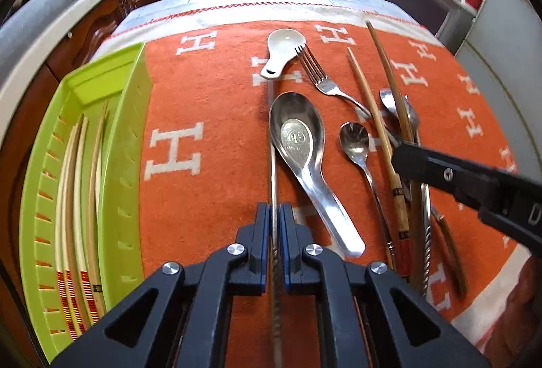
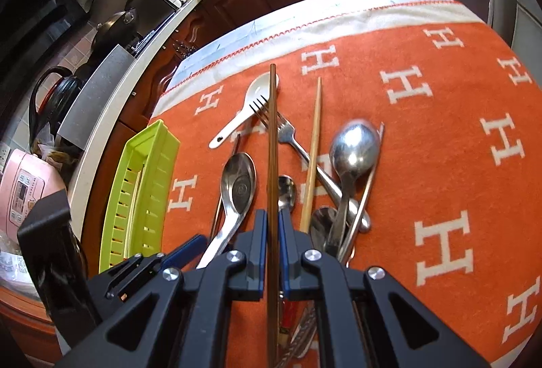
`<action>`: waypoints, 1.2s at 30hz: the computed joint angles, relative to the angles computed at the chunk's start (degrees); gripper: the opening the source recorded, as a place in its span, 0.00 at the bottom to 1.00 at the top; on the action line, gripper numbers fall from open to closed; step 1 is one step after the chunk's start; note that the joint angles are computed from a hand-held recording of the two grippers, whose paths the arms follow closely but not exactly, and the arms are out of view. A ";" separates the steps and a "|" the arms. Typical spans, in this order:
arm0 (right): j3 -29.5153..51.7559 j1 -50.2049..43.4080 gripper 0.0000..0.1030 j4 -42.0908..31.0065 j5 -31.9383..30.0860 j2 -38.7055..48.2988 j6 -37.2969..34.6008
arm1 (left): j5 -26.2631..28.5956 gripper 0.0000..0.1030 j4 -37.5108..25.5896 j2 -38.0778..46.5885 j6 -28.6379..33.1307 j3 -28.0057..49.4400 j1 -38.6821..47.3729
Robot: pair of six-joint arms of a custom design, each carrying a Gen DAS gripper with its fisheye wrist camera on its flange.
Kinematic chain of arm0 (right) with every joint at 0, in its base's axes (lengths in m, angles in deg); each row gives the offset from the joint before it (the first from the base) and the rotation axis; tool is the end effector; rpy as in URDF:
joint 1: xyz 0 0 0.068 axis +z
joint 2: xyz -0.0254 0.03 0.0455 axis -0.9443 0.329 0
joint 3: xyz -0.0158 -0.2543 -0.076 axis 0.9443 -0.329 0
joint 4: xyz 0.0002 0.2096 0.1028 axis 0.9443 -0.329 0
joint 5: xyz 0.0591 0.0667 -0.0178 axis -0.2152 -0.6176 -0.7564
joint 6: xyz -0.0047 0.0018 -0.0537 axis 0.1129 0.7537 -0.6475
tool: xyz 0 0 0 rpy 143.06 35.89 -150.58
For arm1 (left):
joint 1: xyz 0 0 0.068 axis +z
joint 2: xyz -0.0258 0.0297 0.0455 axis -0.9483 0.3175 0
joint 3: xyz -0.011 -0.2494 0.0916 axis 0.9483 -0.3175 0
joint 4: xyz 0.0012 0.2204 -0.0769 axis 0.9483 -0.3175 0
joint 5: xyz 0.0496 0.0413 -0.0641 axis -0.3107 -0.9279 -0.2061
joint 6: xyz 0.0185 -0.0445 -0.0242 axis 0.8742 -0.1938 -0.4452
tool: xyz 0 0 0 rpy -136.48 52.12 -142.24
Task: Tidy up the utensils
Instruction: 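Lift both held chopsticks and carry them over the green tray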
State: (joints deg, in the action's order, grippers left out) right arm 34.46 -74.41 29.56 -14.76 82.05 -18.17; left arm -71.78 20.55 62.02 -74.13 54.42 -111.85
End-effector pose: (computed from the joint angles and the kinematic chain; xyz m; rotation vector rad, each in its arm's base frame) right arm 0.1759 0.0028 0.1777 0.2642 2.5700 0.5882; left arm 0.1800 -0.1457 0.1654 0.3001 2.6754 -0.1483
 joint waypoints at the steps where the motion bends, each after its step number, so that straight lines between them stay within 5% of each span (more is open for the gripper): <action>1: -0.29 -0.39 0.06 -0.06 -0.40 -0.15 -0.25 | 0.47 0.03 -0.10 -0.74 -0.01 -0.41 0.59; 7: -0.77 -1.38 0.06 -0.62 -1.80 -1.39 -0.36 | -0.14 0.03 -1.26 -5.30 -1.17 -3.08 0.59; 18: 0.98 2.65 0.06 -5.08 -1.85 -7.07 1.59 | -0.95 0.03 -14.09 -22.61 -1.75 -0.41 1.40; 27: 6.44 13.26 0.06 -6.23 -1.40 -4.93 7.00 | 2.53 0.03 -23.17 -32.96 10.83 2.93 21.37; 32: 11.74 21.80 0.06 -3.44 -1.41 2.33 12.68 | 11.25 0.03 -21.58 -31.95 19.29 -0.69 37.47; 36: 15.05 29.29 0.06 0.51 1.96 8.45 17.04 | 12.98 0.03 -18.61 -30.03 21.17 -3.99 40.89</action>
